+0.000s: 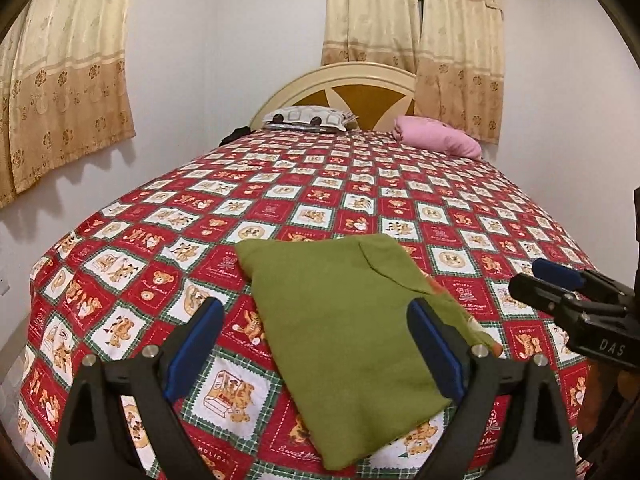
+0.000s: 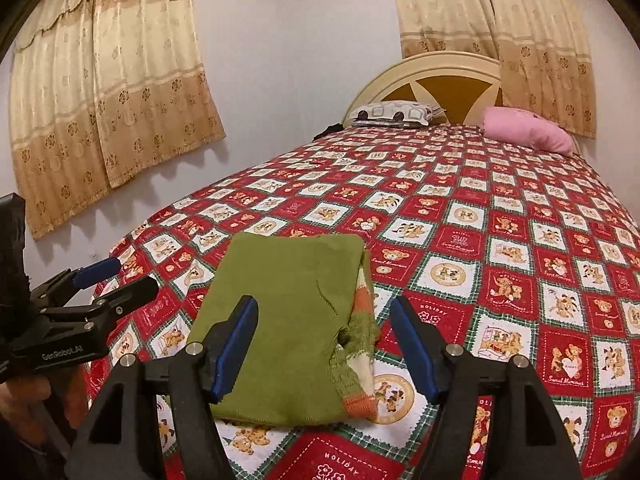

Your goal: Fold small clothes

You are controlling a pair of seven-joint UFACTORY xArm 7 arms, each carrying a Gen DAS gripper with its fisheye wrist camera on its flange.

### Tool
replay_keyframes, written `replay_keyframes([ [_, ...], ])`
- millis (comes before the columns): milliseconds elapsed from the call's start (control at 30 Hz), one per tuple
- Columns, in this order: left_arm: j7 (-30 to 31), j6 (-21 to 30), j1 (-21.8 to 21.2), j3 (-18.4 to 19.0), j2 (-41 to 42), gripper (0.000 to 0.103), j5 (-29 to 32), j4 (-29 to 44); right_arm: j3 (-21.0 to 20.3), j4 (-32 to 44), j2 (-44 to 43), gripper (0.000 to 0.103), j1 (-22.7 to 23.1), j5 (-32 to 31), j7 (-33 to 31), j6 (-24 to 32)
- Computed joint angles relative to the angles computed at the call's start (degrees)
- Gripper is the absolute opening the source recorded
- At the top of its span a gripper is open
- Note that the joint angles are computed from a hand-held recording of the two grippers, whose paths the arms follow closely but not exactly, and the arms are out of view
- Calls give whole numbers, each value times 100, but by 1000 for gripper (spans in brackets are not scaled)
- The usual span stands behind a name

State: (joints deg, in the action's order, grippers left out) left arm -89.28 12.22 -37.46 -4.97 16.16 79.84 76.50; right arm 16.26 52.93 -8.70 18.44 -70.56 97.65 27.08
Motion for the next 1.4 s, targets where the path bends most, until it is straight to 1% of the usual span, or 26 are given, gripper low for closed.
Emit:
replay_keyframes([
  [200,-95,-10,0,-11,-38,96,86,-30,37,-18,-33,69,27,35,4,76],
  [333,-116,14,3,-31,-46,98,100,-36,73,-10,-37,69,55,47,-40,166],
  [600,-190,52,19,-82,-86,98,169,-26,110,93,26,70,158,130,-155,269],
  [900,-202,42,35,-96,-85,98,194,-24,104,134,47,70,230,119,-138,313],
  [1400,-63,48,19,-89,-79,98,48,-35,117,203,86,70,321,161,-143,386],
])
